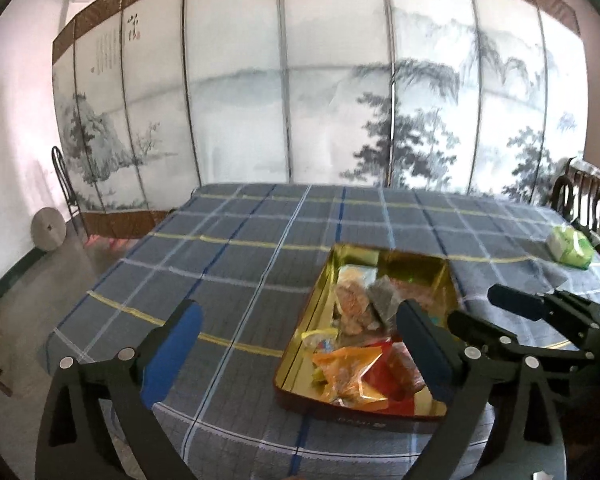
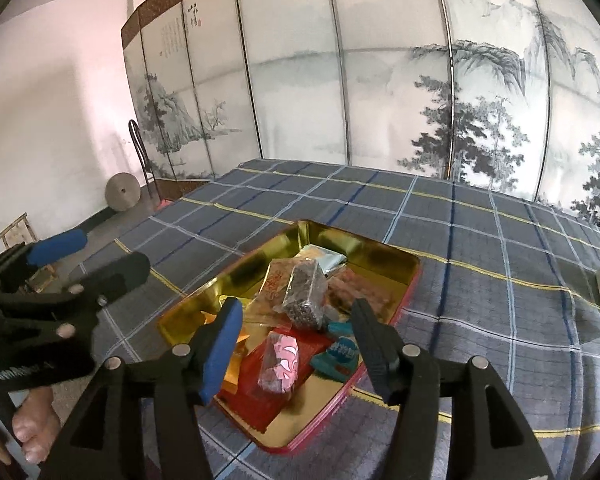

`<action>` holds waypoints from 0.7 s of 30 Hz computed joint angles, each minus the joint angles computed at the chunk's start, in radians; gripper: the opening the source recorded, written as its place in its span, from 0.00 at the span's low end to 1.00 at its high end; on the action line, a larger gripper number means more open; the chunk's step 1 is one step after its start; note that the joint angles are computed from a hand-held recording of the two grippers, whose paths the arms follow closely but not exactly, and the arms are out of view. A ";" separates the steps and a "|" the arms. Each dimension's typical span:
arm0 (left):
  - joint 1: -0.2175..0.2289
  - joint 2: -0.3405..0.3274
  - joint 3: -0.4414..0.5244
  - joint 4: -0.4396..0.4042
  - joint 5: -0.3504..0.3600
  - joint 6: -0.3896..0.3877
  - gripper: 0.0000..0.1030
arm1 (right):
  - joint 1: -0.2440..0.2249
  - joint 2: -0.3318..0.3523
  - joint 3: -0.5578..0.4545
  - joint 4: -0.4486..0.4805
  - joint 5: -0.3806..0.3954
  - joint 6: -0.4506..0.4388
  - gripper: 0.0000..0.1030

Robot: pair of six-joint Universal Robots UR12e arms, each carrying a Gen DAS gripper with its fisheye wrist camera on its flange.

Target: Organize snacks

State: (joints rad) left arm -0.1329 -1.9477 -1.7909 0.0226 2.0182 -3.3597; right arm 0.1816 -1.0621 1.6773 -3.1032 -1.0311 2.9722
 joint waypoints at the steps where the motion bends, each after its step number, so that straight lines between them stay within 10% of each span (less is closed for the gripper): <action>1: -0.002 0.003 -0.002 0.011 0.001 0.008 0.95 | -0.003 -0.003 0.004 -0.009 0.002 0.005 0.56; 21: -0.041 0.075 -0.030 0.047 -0.018 0.067 1.00 | -0.053 -0.076 0.097 -0.161 0.051 0.072 0.57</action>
State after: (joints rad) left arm -0.1735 -1.8726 -1.8210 0.0698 2.0004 -3.2929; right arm 0.1283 -1.1379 1.7742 -3.2646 -0.9797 3.0447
